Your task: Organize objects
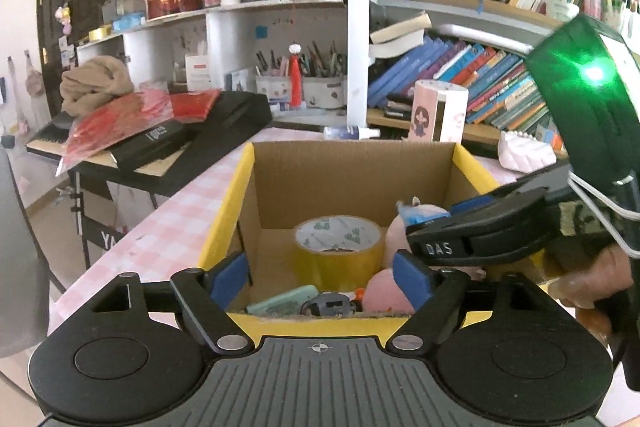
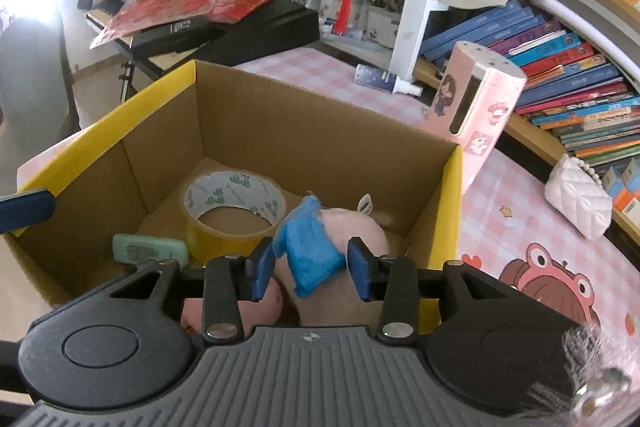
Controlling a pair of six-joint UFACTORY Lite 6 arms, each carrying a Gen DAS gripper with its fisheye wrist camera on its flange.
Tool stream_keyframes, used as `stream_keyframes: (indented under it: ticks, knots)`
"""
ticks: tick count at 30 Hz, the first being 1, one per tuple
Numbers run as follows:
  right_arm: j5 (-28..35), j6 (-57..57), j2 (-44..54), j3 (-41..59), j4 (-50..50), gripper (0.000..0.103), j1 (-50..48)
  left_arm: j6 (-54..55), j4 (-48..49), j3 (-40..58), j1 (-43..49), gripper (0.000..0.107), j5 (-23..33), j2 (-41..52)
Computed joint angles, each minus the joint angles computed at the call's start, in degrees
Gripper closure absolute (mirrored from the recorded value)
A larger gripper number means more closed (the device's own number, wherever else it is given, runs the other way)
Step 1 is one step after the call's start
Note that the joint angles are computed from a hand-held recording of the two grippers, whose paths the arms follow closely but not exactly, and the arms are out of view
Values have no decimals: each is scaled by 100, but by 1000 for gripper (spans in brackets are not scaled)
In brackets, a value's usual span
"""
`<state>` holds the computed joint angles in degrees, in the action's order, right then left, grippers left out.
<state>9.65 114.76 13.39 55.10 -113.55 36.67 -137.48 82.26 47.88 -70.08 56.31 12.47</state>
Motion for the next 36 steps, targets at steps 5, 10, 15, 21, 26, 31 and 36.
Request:
stream_keyframes:
  ticks: [5, 10, 15, 21, 26, 31, 36]
  knots:
    - [367, 322, -849, -769, 41, 60, 257, -53, -213, -194, -348, 21, 246, -262]
    - [928, 19, -1984, -1648, 893, 52, 703, -204, -521, -438, -782, 18, 440, -585]
    - [1932, -544, -3136, -2450, 2196, 39, 1480, -309, -982, -573, -1285, 14, 712, -808]
    - [3711, -577, -4110, -3103, 3776, 17, 2914, -375, -1596, -497, -1974, 6, 1203, -806]
    - [5196, 150, -4418, -3441, 4902, 5, 4400, -405, -1988, -252, -2481, 6, 1489, -534]
    - [6331, 914, -4191, -3606, 5618, 0, 5775, -344, -2232, 21, -2833, 5, 1513, -265]
    - [6819, 1548, -4063, -3717, 6391, 0, 6799, -142, -2304, 318, -3011, 5, 1335, 28]
